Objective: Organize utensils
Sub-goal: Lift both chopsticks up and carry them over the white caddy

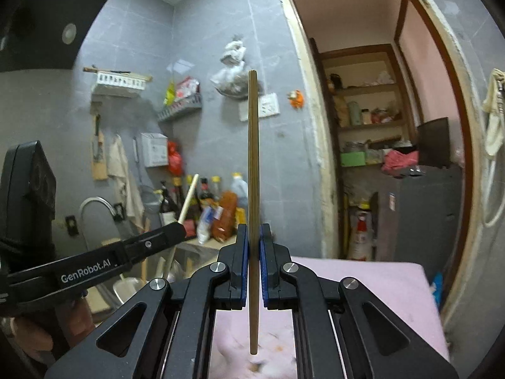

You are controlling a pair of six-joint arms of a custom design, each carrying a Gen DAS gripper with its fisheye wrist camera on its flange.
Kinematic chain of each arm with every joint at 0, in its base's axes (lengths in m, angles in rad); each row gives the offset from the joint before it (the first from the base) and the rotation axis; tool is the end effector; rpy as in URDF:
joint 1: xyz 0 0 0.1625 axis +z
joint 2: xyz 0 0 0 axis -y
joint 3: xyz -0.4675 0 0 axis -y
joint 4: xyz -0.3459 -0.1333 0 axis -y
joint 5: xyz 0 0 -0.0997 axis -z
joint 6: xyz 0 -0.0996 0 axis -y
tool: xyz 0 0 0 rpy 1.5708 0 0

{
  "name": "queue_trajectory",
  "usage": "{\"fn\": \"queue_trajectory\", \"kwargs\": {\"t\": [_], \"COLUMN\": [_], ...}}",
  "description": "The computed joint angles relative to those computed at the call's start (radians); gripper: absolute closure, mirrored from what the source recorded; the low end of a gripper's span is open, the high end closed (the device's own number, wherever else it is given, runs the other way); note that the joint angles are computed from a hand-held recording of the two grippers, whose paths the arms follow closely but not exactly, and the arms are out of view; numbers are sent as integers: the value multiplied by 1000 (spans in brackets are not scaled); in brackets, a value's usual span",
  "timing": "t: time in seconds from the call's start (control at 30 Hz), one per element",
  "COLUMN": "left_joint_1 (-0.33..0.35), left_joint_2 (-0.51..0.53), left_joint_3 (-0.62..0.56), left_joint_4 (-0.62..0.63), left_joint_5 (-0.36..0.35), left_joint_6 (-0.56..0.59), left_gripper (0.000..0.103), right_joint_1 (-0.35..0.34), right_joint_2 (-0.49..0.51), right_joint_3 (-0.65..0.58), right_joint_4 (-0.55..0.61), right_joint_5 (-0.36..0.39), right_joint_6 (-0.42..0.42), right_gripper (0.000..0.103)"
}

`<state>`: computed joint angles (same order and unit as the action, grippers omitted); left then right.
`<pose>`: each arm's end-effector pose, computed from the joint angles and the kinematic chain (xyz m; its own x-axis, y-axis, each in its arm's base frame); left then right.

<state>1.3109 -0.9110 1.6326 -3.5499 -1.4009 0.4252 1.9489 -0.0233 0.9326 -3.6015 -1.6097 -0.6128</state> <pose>-0.0272 -0.6864 0.3680 -0.8727 0.2120 -0.4399 0.4821 0.2310 -0.8451 0.4203 -0.7076 -0.0530 -0.6780 -0.5073 0.5319 -0.6728 0.1368 -0.7271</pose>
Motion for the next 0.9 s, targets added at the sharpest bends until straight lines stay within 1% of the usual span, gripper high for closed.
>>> {"fn": "queue_trajectory", "kwargs": {"t": [0.07, 0.13, 0.23, 0.33, 0.47, 0.53, 0.63, 0.7, 0.83, 0.9], "left_joint_1": [7, 11, 22, 49, 102, 127, 143, 150, 155, 155], "left_joint_2": [-13, -14, -15, -16, -15, -8, 6, 11, 27, 32], "left_joint_3": [-13, -29, -45, -71, -126, -155, -169, -175, -178, -177], "left_joint_4": [-22, -75, -141, -145, -110, -98, -129, -135, -169, -166], "left_joint_5": [11, 39, 55, 33, -15, -26, -3, 6, 34, 47], "left_joint_6": [23, 62, 111, 106, 44, 16, -2, -12, -4, -16], "left_gripper": [101, 101, 101, 101, 101, 101, 101, 101, 101, 101], "right_joint_1": [12, 23, 35, 42, 50, 49, 45, 43, 44, 44], "right_joint_2": [23, 46, 90, 130, 193, 210, 216, 213, 213, 217], "right_joint_3": [-56, -108, -208, -297, -431, -462, -463, -459, -457, -466], "right_joint_4": [36, 67, 124, 186, 280, 312, 327, 342, 348, 363], "right_joint_5": [14, 28, 47, 69, 64, 56, 49, 47, 35, 27], "right_joint_6": [6, 14, 32, 58, 68, 73, 73, 81, 71, 71], "right_gripper": [99, 99, 99, 99, 99, 99, 99, 99, 99, 99]}}
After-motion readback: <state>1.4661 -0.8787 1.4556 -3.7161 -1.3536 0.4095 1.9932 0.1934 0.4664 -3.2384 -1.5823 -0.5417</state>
